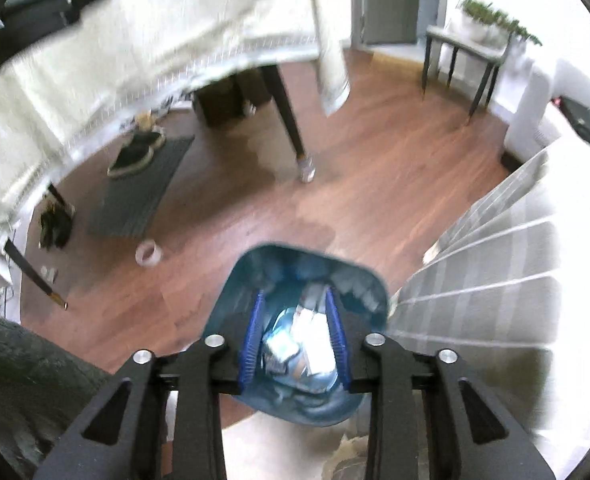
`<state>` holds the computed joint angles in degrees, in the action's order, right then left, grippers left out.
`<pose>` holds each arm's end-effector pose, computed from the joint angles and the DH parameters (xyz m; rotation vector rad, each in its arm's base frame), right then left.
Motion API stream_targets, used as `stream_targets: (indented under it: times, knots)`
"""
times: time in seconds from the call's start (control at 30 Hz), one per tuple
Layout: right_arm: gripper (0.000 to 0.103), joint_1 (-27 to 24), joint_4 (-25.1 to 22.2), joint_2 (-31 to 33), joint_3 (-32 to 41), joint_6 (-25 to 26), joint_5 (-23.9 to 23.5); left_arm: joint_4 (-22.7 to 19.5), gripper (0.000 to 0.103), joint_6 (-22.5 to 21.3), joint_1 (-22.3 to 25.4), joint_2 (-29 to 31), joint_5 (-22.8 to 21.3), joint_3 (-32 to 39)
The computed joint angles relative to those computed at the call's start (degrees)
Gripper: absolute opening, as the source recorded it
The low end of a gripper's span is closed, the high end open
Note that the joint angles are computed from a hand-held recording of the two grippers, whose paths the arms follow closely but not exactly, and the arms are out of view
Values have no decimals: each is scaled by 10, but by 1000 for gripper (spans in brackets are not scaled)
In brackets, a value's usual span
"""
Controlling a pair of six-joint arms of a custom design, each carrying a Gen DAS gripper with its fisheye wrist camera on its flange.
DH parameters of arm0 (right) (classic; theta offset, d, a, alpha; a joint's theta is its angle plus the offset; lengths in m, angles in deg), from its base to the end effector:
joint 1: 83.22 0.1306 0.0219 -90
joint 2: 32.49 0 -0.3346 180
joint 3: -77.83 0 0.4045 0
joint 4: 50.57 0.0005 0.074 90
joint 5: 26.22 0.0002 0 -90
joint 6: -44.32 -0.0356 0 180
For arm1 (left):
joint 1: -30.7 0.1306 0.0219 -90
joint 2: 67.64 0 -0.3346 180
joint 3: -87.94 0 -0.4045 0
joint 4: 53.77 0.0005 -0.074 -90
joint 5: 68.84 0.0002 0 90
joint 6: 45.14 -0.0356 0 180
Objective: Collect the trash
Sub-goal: 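Move both tools back over the table toward the foil and lids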
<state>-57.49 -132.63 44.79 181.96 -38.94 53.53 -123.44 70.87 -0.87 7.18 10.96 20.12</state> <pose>0.3318 0.1664 0.5500 -0.7814 2.4272 0.3572 0.2994 -0.1772 0.6405 -0.0013 2.1515 -0.4019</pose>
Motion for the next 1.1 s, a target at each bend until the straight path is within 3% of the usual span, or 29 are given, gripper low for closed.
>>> stream_targets:
  times: [0.27,0.67,1.0,1.1]
  knots:
    - [22,-82,14,-12,40,0,-22,0,40,-14,-37,39,-27,32]
    - [21,-211,16,-26,41,28,-53,5,55,-43,-94,118,-17,92]
    - [22,-329,7,-23,46,67,-93,-10,58,-47,-133,203,-13,164]
    - [31,-357,11,-25,46,69,-102,-19,57,-53,-142,228,-15,185]
